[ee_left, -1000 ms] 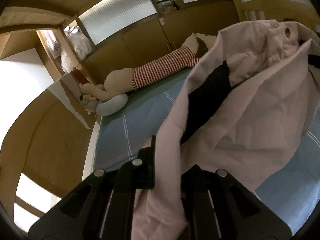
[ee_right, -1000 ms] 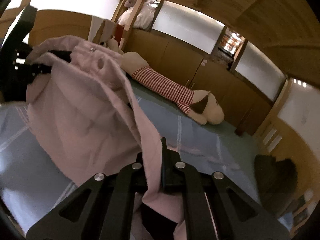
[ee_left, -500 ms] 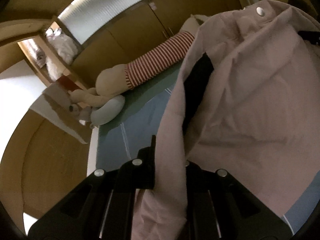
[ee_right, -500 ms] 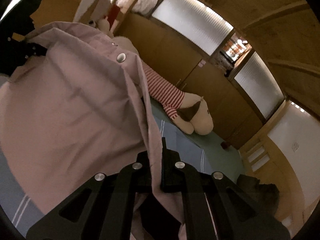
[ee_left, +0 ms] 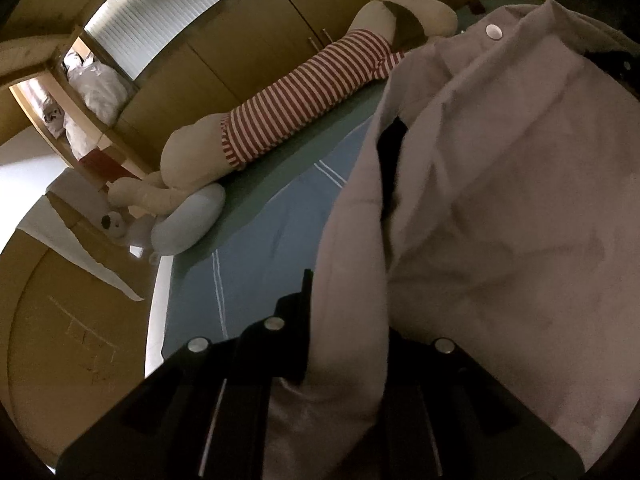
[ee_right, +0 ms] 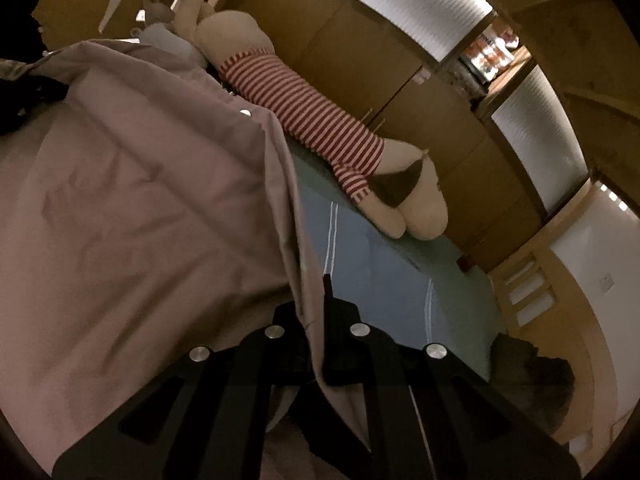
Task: Fold large clothes
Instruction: 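Lift the hem with both tools and fold it over toward the collar, then lay the hem down on the jacket and open both tools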
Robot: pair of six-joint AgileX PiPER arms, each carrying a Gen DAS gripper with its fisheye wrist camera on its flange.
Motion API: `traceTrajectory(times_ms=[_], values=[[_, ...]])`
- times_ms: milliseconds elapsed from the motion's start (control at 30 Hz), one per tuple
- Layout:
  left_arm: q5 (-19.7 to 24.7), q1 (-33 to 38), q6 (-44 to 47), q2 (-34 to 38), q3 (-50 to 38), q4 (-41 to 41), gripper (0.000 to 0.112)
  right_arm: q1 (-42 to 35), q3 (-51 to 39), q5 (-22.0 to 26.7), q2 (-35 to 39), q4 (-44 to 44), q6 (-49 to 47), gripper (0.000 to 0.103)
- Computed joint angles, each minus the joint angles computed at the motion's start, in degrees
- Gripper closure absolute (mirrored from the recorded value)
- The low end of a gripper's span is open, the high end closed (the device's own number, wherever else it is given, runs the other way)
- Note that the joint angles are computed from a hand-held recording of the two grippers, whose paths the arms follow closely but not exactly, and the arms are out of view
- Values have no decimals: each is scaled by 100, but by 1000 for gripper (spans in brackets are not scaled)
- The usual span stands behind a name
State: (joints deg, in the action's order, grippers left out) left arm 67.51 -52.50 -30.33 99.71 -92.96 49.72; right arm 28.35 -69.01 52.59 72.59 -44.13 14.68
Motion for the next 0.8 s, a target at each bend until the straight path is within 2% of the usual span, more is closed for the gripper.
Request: traceTrajectory(times_ms=[367, 500, 533, 600, 633, 667, 700, 733, 767, 800], values=[[-784, 65, -1017, 191, 607, 847, 104, -307, 646, -892, 429, -307, 941, 99], [-735, -30, -1194, 282, 621, 1128, 104, -431, 695, -1117, 558, -161, 960, 96], [-704, -48, -1206, 288, 616, 1195, 100, -432, 695, -1124, 566, -149, 963, 95], [-627, -96, -1275, 260, 652, 1367, 91, -461, 693, -1143, 562, -137, 960, 95], [-561, -138, -1365, 227, 712, 1579, 76, -452, 702, -1132, 558, -176, 1004, 92], [-446, -204, -1562, 192, 821, 1931, 42, -463, 701, -1134, 536, -176, 1013, 87], [-296, -285, -1932, 116, 1008, 2479, 23, -477, 697, -1137, 503, -153, 1020, 84], [-241, -319, -2144, -24, 1141, 2798, 12, -491, 707, -1146, 464, -162, 1040, 72], [-350, -253, -2197, -173, 1206, 2888, 12, -491, 711, -1123, 411, -290, 1155, 54], [-384, -185, -2096, -240, 1125, 2768, 12, -498, 684, -1059, 354, -410, 1278, 45]])
